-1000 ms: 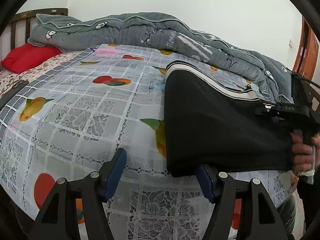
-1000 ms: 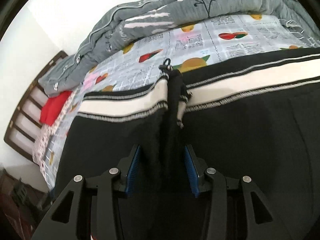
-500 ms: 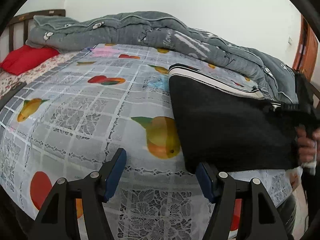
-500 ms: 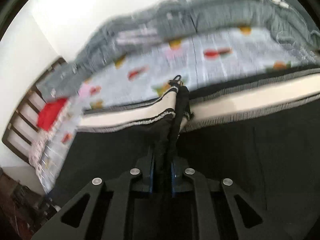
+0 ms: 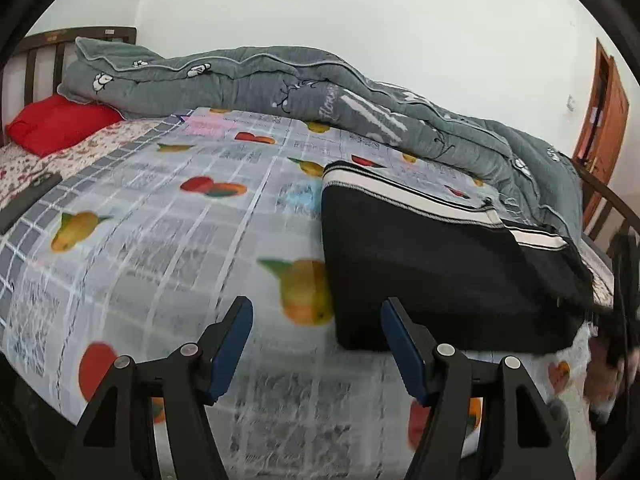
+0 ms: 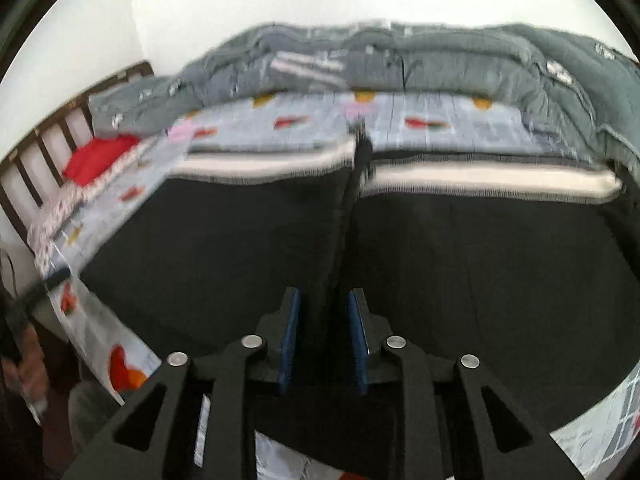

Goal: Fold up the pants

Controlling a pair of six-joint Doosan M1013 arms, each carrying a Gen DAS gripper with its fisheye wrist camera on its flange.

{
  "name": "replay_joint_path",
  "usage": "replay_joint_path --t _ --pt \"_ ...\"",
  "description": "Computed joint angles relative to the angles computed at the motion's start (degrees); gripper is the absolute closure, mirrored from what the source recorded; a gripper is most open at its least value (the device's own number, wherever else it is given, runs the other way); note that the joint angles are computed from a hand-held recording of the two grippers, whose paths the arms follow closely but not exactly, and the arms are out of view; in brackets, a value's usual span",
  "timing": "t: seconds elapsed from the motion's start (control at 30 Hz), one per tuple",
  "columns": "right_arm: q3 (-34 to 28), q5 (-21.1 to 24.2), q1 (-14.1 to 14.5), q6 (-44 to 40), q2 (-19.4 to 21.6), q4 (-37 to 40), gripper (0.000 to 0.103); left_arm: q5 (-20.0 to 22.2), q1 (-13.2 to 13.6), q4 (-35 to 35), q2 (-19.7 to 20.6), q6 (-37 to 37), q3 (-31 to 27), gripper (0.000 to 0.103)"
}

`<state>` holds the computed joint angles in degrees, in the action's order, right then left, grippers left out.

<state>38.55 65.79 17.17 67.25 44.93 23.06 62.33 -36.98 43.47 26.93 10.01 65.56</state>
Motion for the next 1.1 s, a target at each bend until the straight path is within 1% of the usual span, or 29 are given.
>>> replay_joint_path --t 0.07,0.17,0.2,0.27,0.3,0.33,0.37,0.43,0.47,0.5,0.57,0.6,0.67,0.73,0.87,0.93,1.03,1.1 --pt "1.25 0.68 -0.59 0.96 -0.32 2.34 0.078 1.87 0.38 -0.66 1.55 1.67 -2.75 0.038" --pt "2.14 2.36 -1.66 0.36 -1.04 5.17 0.077 3.22 1.01 -2.51 3.53 2.97 -5.81 0.037" --pt "2.5 2.54 -2.0 -0.1 -1.38 5.8 0.074 3.82 1.24 -3.6 4.14 3.28 -6.6 0.038" --pt "3.6 2.08 -2.51 -0.62 -2.36 5.5 0.073 5.82 2.0 -8.1 5.85 4.98 -8.48 0.037" --pt "4.56 0.99 -2.96 -0.74 -3.13 4.98 0.074 5.7 2.33 -10.26 6.24 5.6 -8.54 0.037" --pt "5.3 0.21 -3.64 -0.76 -3.76 5.18 0.073 4.99 2.26 -10.33 6.21 5.42 -8.11 0.037" --pt "5.93 -0.97 -4.21 -0.03 -4.36 4.36 0.073 4.78 1.97 -9.28 6.16 4.97 -7.85 0.037" --pt "6.15 -3.05 -5.17 2.49 -4.92 1.81 0.072 2.98 2.09 -10.12 5.63 5.31 -7.27 0.037" --pt "6.21 -4.6 -6.01 5.22 -5.2 -0.04 0.065 0.99 2.34 -10.89 5.08 4.93 -6.55 0.037" --pt "5.91 -5.58 -6.7 8.03 -5.2 -1.86 0.056 -0.56 2.57 -11.27 4.69 4.48 -5.95 0.037" --pt "5.25 -7.03 -7.79 12.14 -4.96 -4.94 0.051 -2.09 3.11 -12.3 4.49 4.32 -5.77 0.037" --pt "4.81 -7.57 -8.38 14.47 -4.72 -6.89 0.051 -2.05 3.5 -13.19 4.71 4.79 -6.18 0.037" --pt "3.08 -6.64 -9.46 18.53 -3.62 -9.36 0.05 -1.76 4.08 -14.65 5.4 5.55 -7.24 0.037" --pt "1.36 -5.26 -10.37 20.56 -2.34 -9.11 0.05 -2.08 4.59 -15.23 5.71 5.86 -7.85 0.04" --pt "-2.26 -2.6 -11.54 24.1 0.62 -6.57 0.05 -3.91 5.84 -17.98 6.14 7.15 -8.43 0.042" --pt "-4.69 -1.55 -12.0 25.19 2.51 -3.93 0.05 -4.26 6.27 -18.74 6.42 7.43 -8.82 0.045" --pt "-10.94 0.83 -12.31 28.88 6.59 -1.41 0.046 -4.63 6.89 -20.19 6.95 7.78 -9.59 0.054" --pt "-16.58 2.35 -12.53 32.56 10.0 -0.22 0.045 -5.28 7.33 -21.48 7.16 7.96 -9.85 0.057"
